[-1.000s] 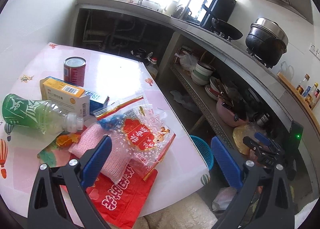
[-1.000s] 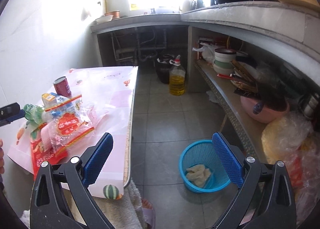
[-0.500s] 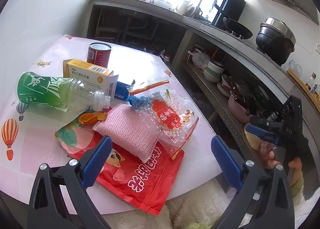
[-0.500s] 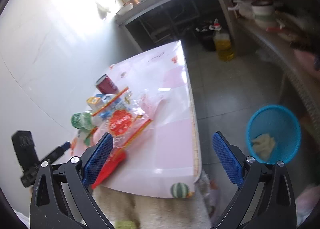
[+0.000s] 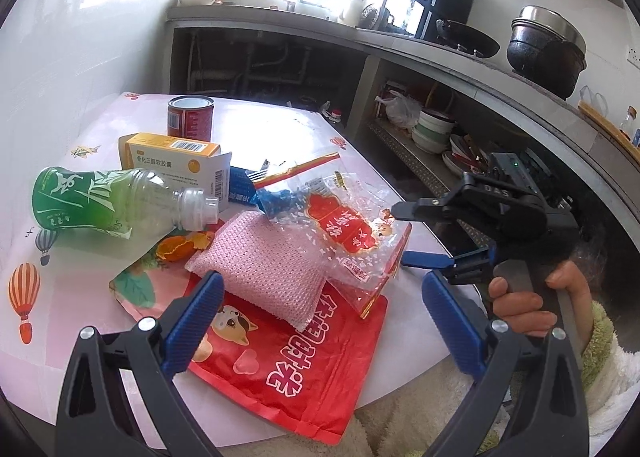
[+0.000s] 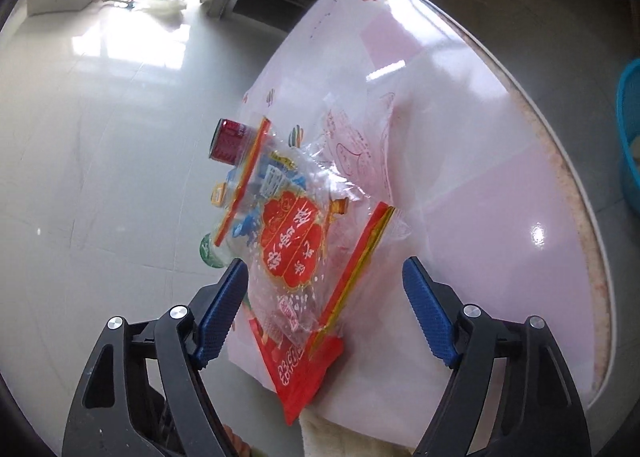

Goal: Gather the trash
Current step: 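Close the right tool on the clear snack bag with red label, then lift the snack bag with the right tool while the left tool grasps the clear printed bag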

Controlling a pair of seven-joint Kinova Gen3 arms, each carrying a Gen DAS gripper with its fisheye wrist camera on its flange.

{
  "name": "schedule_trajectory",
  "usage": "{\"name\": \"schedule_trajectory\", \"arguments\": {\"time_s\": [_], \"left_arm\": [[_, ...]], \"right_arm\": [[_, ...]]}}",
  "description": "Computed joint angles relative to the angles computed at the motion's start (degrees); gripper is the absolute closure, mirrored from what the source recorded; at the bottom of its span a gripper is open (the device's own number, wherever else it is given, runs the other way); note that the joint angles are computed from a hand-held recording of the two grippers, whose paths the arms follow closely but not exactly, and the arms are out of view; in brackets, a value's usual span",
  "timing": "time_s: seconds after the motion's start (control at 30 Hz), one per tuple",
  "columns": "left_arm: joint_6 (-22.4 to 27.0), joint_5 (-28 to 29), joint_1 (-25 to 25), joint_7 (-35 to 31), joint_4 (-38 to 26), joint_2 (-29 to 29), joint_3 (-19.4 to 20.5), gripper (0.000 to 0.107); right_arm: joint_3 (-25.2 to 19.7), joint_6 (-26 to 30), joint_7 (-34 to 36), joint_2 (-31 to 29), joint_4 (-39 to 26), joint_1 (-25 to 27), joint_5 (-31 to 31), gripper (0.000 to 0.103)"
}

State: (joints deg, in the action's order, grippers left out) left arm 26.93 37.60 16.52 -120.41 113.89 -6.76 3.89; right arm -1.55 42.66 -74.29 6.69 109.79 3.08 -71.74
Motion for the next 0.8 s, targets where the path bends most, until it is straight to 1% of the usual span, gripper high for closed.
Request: {"name": "schedule_trajectory", "arguments": {"time_s": [0.07, 0.13, 0.17, 0.23, 0.3, 0.33, 0.4, 0.43, 0.5, 0.53, 0.57, 0.7, 0.8], "left_arm": [[-0.62, 0.74, 0.38, -1.05, 0.26, 0.11, -0.11, 0.01], [-0.62, 1.7, 0.56, -1.99, 0.26, 0.44, -0.29, 0.01], [-0.61, 2.1, 0.56, -2.36, 0.27, 0.59, -0.3, 0.01], [-0.55, 2.68, 0.41, -3.02, 0.25, 0.86, -0.29, 0.01], [-0.73, 3.34, 0.25, -3.86, 0.34, 0.99, -0.27, 0.01], [-0.96, 3.16, 0.15, -3.61, 0.47, 0.82, 0.01, 0.01], [-1.2, 3.39, 0.13, -3.85, 0.66, 0.67, -0.01, 0.01], [-1.24, 3.46, 0.08, -3.9, 0.71, 0.61, -0.07, 0.01], [-1.22, 3.37, -0.09, -3.7, 0.8, 0.5, -0.15, 0.01], [-1.25, 3.04, -0.21, -3.2, 0.76, 0.43, -0.05, 0.01], [-1.33, 2.82, -0.29, -2.89, 0.8, 0.34, -0.06, 0.011], [-1.34, 2.12, -0.64, -2.04, 0.81, -0.23, -0.57, 0.012], [-1.21, 2.77, -0.83, -2.02, 1.04, -1.1, -1.72, 0.013]], "right_arm": [[-0.35, -1.26, -0.67, 0.24, -0.27, -0.62, -0.18, 0.038], [-0.71, -2.25, -2.28, 0.46, -0.96, -1.39, 0.92, 0.038], [-0.81, -2.3, -2.83, 0.71, -1.31, -1.5, 1.23, 0.042], [-1.13, -2.65, -3.66, 1.57, -2.07, -1.67, 1.62, 0.048], [-1.02, -1.57, -3.32, 1.48, -1.58, -0.69, 1.4, 0.061], [-1.17, -1.22, -2.45, 1.66, -1.2, -0.4, 0.43, 0.065], [-1.24, -0.43, -1.4, 2.27, -0.98, 0.09, -0.7, 0.076], [-1.25, 0.06, -0.57, 2.4, -0.52, 0.48, -1.74, 0.078], [-1.07, 2.18, 2.58, 2.79, 0.66, 1.78, -4.95, 0.086], [-0.92, 3.51, 4.45, 2.8, 1.53, 2.48, -6.92, 0.088], [-0.76, 4.95, 6.2, 3.09, 2.05, 2.96, -8.64, 0.091], [0.5, 12.81, 13.56, 4.17, 4.87, 5.43, -15.52, 0.096], [1.31, 16.82, 16.43, 4.89, 5.98, 6.17, -18.03, 0.097]]}}
